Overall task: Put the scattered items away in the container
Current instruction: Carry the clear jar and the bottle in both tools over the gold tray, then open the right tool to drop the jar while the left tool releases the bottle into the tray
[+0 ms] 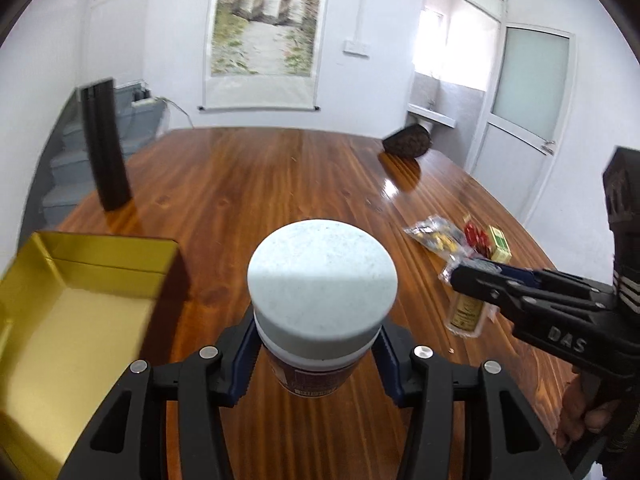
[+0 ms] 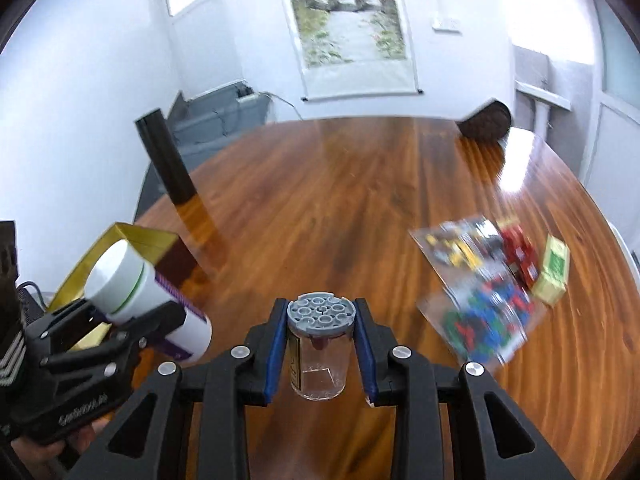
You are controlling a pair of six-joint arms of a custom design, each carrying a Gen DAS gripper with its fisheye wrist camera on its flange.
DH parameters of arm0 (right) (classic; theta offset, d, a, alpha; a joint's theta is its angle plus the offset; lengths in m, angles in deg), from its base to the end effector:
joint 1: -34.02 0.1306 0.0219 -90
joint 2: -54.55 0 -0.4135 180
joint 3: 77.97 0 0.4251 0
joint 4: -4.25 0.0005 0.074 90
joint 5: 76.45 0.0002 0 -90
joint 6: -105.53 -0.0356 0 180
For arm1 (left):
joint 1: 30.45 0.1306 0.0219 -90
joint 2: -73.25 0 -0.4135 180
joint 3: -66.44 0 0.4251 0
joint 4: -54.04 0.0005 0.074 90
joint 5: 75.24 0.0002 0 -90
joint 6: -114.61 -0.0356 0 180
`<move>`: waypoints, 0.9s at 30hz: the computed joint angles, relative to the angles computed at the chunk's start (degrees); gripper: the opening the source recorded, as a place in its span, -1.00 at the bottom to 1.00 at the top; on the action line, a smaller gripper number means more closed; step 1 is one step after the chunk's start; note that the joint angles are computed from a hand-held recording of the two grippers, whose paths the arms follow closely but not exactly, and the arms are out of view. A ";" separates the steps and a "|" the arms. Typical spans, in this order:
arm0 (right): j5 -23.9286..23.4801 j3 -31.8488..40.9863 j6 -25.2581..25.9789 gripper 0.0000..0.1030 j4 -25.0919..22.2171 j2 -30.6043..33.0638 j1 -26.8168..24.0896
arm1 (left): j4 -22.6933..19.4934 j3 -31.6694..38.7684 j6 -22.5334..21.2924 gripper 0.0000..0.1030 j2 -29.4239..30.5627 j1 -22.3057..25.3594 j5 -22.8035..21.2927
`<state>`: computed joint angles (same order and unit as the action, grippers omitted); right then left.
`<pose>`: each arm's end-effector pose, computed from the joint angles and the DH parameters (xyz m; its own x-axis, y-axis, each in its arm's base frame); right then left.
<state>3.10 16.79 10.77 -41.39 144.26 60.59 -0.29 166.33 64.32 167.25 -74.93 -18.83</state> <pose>0.4677 0.2406 0.5104 -0.6266 -0.2221 -0.7470 -0.5128 0.8393 0.1806 0.4003 -0.3662 0.5090 -0.6163 -0.1407 -0.7748 -0.0935 0.9900 -0.1054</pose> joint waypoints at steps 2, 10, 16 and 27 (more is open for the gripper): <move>-0.96 1.57 -0.10 -0.38 0.40 0.88 0.93 | -1.91 0.31 1.13 0.01 -0.85 -0.25 -2.49; -7.46 10.89 1.94 -0.38 1.30 7.59 7.97 | -13.89 -3.15 14.78 0.01 -7.66 1.66 -11.26; -10.76 18.22 5.09 -0.38 -0.11 14.07 14.67 | -22.60 -9.89 25.03 0.01 -13.94 5.46 -13.03; -7.86 25.42 8.74 -0.38 -5.74 24.06 21.70 | -22.28 -20.18 28.15 0.01 -19.66 12.17 -6.98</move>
